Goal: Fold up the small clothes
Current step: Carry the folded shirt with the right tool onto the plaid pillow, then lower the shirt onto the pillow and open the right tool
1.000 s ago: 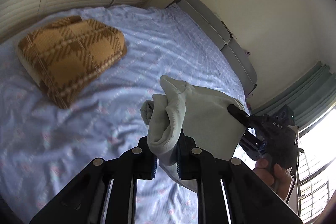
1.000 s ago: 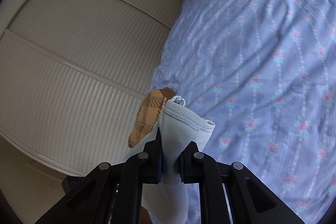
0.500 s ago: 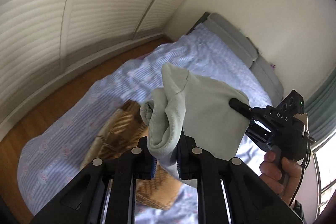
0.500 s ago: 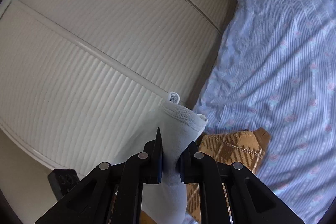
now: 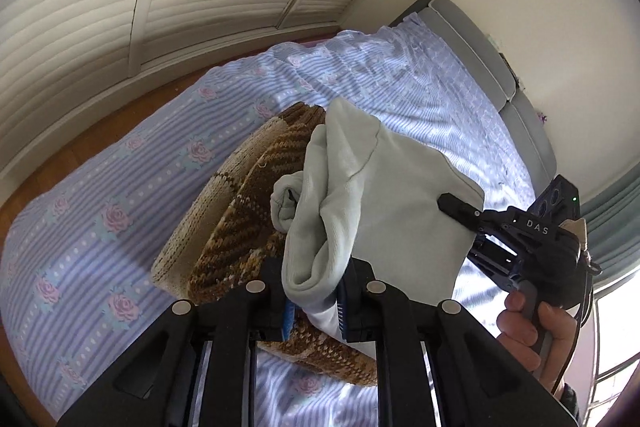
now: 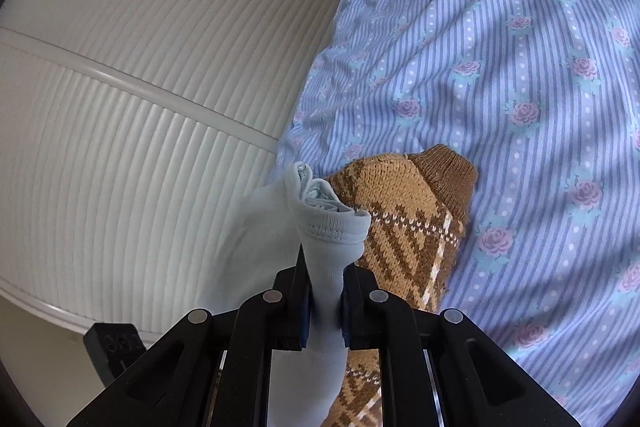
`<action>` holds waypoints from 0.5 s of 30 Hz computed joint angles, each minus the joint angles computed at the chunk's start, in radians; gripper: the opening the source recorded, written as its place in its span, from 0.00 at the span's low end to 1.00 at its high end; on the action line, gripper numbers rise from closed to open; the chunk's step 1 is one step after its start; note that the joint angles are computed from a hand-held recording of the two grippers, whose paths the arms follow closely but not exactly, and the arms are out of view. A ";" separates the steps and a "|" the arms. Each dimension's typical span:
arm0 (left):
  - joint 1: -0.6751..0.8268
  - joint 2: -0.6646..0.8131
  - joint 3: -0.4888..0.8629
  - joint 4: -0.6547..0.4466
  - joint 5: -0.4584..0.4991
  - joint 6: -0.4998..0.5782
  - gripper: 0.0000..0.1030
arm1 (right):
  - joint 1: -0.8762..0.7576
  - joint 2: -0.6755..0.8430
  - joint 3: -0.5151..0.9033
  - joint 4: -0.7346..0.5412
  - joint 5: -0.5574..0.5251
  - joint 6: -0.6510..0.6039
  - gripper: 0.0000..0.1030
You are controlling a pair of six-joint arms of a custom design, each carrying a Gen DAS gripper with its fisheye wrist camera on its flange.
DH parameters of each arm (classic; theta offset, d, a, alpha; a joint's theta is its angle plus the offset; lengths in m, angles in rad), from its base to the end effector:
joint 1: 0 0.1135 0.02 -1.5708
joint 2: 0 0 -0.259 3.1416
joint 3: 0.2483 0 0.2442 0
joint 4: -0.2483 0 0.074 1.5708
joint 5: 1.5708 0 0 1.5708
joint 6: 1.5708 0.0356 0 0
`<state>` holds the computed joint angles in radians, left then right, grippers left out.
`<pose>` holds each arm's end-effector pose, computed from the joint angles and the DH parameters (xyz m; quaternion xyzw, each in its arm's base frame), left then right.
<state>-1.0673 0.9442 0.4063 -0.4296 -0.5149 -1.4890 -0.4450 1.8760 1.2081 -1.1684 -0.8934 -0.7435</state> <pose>0.0934 -0.1332 0.1671 -0.2672 0.8871 -0.2050 0.3157 0.2787 -0.1022 0.1681 -0.0764 0.8925 0.4216 0.1408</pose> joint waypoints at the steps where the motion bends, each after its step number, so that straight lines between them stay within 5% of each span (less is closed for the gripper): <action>1: -0.018 0.006 0.013 -0.027 -0.014 -0.010 0.18 | 0.002 -0.016 -0.020 0.025 -0.003 0.000 0.15; 5: -0.033 0.023 0.035 -0.068 -0.033 -0.012 0.27 | -0.026 -0.166 -0.157 0.105 0.035 -0.082 0.40; 11: -0.108 0.004 0.027 -0.106 -0.098 -0.085 0.41 | -0.132 -0.236 -0.277 -0.007 0.054 -0.344 0.41; 15: -0.187 0.021 0.064 -0.225 -0.196 -0.218 0.54 | -0.158 -0.258 -0.349 -0.022 0.092 -0.434 0.41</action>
